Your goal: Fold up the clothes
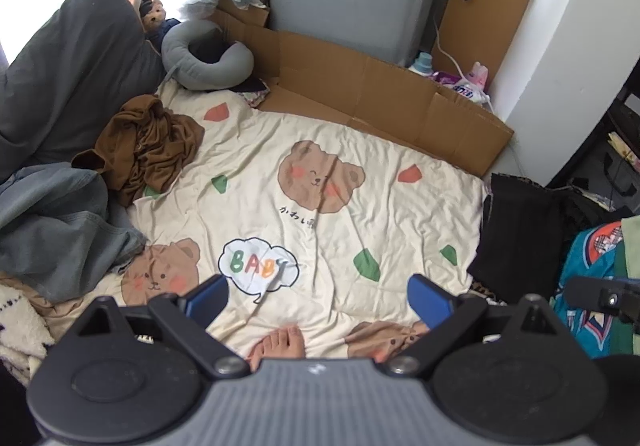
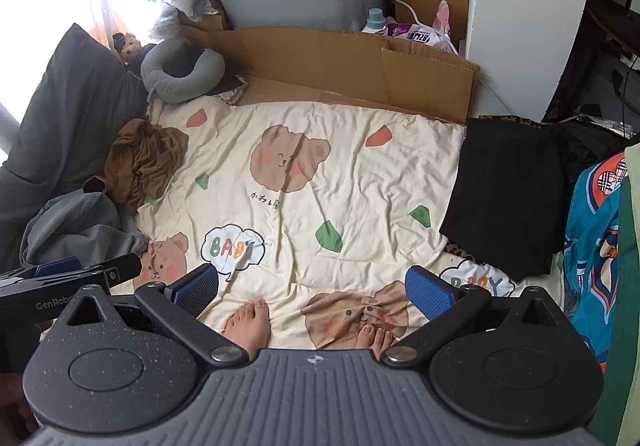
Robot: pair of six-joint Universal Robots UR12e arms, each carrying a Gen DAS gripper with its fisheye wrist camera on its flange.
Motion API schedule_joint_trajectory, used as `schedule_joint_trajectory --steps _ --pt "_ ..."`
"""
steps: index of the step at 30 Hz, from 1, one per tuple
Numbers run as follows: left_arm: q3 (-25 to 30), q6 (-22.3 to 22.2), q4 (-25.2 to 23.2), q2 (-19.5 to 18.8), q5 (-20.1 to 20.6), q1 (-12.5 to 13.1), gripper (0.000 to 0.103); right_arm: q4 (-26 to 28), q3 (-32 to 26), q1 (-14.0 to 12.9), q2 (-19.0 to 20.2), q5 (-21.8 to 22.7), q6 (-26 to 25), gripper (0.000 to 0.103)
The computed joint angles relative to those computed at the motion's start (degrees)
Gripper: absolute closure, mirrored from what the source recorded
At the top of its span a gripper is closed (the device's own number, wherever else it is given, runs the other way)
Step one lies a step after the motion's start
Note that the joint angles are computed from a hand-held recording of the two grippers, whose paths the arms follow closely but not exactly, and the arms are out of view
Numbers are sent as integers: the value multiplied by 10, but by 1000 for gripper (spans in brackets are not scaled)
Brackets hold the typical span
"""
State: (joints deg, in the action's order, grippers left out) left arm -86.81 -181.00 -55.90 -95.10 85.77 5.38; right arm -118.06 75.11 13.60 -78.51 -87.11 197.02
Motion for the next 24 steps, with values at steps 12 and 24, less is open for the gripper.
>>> schedule_joint_trajectory --steps 12,24 --pt "0 -2 1 0 -4 0 6 -4 1 0 -1 1 2 1" --pt "2 -2 -1 -1 -6 0 6 -4 2 1 -1 0 2 1"
